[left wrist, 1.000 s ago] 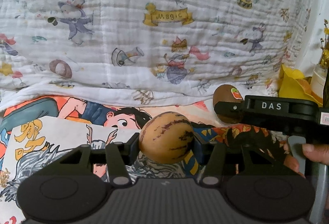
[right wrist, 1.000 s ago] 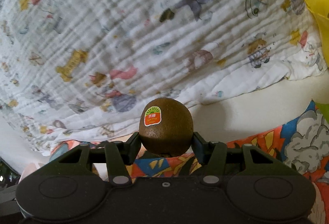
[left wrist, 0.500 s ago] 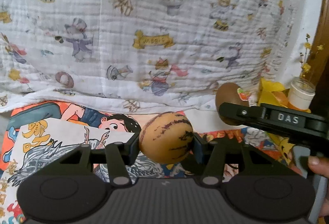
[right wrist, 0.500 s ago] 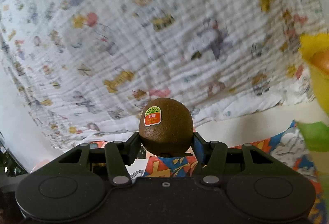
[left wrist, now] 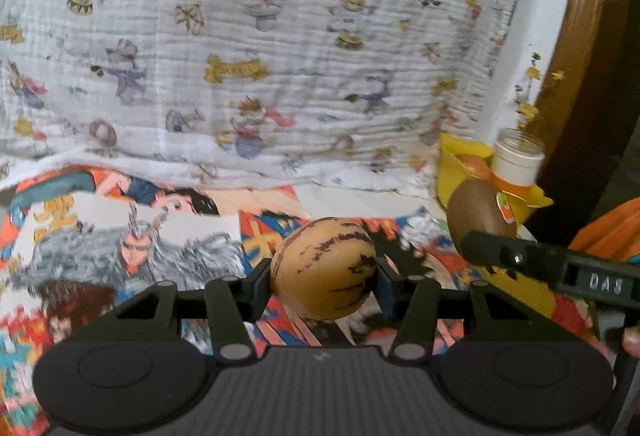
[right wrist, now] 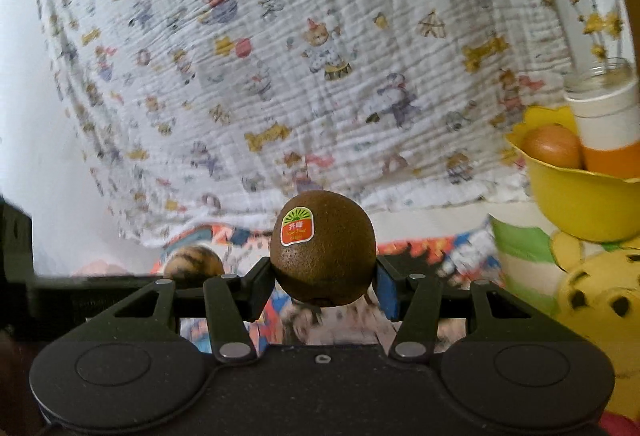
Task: Organize fruits
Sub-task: 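Carry the kiwi and pepino with both grippers over to the tray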
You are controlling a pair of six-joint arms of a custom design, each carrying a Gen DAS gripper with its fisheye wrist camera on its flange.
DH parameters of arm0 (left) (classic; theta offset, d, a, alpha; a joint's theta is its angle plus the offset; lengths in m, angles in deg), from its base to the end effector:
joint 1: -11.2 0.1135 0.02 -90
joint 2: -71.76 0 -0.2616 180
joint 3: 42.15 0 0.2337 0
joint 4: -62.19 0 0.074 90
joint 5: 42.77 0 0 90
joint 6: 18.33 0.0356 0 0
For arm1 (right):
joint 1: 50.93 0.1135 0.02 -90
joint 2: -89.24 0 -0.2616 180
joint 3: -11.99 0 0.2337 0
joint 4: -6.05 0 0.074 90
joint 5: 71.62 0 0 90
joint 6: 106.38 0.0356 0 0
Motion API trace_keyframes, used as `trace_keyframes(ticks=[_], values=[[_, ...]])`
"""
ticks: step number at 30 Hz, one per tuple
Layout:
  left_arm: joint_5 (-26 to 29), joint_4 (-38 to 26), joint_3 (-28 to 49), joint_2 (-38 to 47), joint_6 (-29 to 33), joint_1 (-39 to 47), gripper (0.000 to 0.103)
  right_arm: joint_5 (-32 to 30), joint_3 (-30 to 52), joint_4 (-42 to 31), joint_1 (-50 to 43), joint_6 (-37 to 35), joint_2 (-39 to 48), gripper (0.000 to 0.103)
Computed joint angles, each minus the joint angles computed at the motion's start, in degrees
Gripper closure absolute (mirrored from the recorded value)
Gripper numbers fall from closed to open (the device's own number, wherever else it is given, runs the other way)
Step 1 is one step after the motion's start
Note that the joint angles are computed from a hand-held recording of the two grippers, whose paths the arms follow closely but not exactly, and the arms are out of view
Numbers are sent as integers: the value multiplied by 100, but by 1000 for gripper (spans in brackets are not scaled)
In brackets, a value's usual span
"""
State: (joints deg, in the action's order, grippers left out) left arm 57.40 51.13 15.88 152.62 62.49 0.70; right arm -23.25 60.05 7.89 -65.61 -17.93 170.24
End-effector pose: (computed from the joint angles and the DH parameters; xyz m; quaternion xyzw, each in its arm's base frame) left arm 0.2784 -0.0580 0.2203 0.0518 0.8785 -0.1571 0.4482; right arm 0.2588 -0.0434 0.1928 -0.0805 0.8286 0.2415 0.4987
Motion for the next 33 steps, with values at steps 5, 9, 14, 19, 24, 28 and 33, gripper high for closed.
trace_keyframes(ticks=[5,9,14,19,24,28,33], values=[[-85,-82,-658,-767,-199,-223,47,-616,-454,-882,-739,-1012,-721,48],[-265,-336,-1130,-1510,-332,-429,47,-1079,-673,-1789,-1312,-2031,-1206,48],[-540,-712,-1624,-2377,-580,-730,47,-1373,-813,-2947,-1773,-3353,-1539,48],[-871,-1142,-2089,-3166,-918,-1000,47,-1523,-1049,-3544,-2022,-4247,-1639,48],[-1121,-1409,-2391,-3560,-1169,-1185,47,-1446,-1276,-3529,-2072,-4554,-1538,48],[-1503,-1417,-2466,-3603,-1271,-1518,47,-1229,-1329,-3371,-2021,-4544,-1328,48],[-1766,-1577,-2435,-3495,-1391,-1823,47,-1063,-1319,-3273,-1957,-4651,-1137,48]])
